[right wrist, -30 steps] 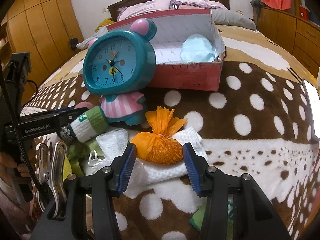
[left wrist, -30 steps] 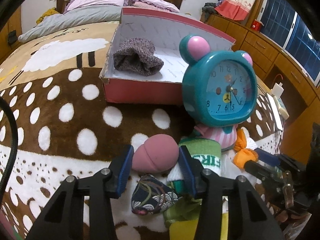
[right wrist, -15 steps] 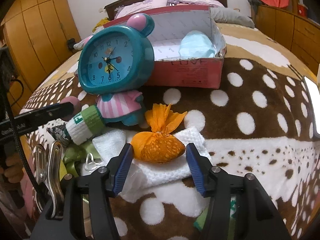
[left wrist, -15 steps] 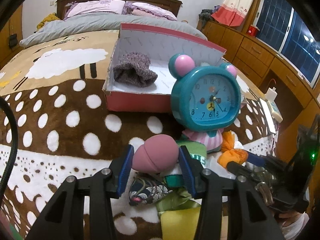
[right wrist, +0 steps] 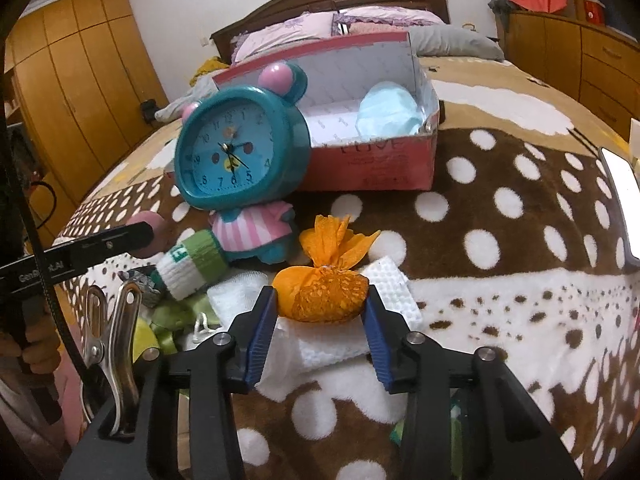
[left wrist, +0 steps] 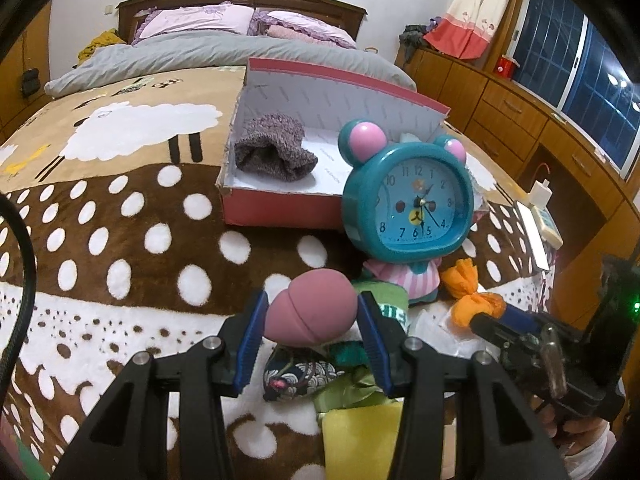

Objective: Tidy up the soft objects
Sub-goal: 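Lower the pink sponge and orange bag into the shoebox and open both tools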

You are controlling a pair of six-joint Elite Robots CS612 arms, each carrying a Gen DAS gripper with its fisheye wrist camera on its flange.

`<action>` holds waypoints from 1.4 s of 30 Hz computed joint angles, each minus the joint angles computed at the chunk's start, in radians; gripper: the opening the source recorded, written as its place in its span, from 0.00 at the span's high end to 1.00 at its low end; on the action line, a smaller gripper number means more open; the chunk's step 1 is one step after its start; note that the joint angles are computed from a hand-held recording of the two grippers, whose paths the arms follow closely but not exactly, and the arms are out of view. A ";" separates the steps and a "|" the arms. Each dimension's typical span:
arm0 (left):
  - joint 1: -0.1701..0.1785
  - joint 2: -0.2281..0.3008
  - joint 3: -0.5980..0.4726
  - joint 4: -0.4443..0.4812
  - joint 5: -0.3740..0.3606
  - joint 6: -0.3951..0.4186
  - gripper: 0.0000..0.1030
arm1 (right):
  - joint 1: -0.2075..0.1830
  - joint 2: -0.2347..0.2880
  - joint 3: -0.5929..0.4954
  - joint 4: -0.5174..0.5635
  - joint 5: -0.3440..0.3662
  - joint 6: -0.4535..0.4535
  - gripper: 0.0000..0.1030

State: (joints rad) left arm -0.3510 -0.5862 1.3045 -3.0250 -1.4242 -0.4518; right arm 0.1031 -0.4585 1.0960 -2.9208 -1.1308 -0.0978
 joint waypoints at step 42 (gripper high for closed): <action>0.057 0.134 -0.314 0.101 0.043 0.020 0.53 | -0.016 -0.019 -0.058 -0.051 -0.031 -0.020 0.58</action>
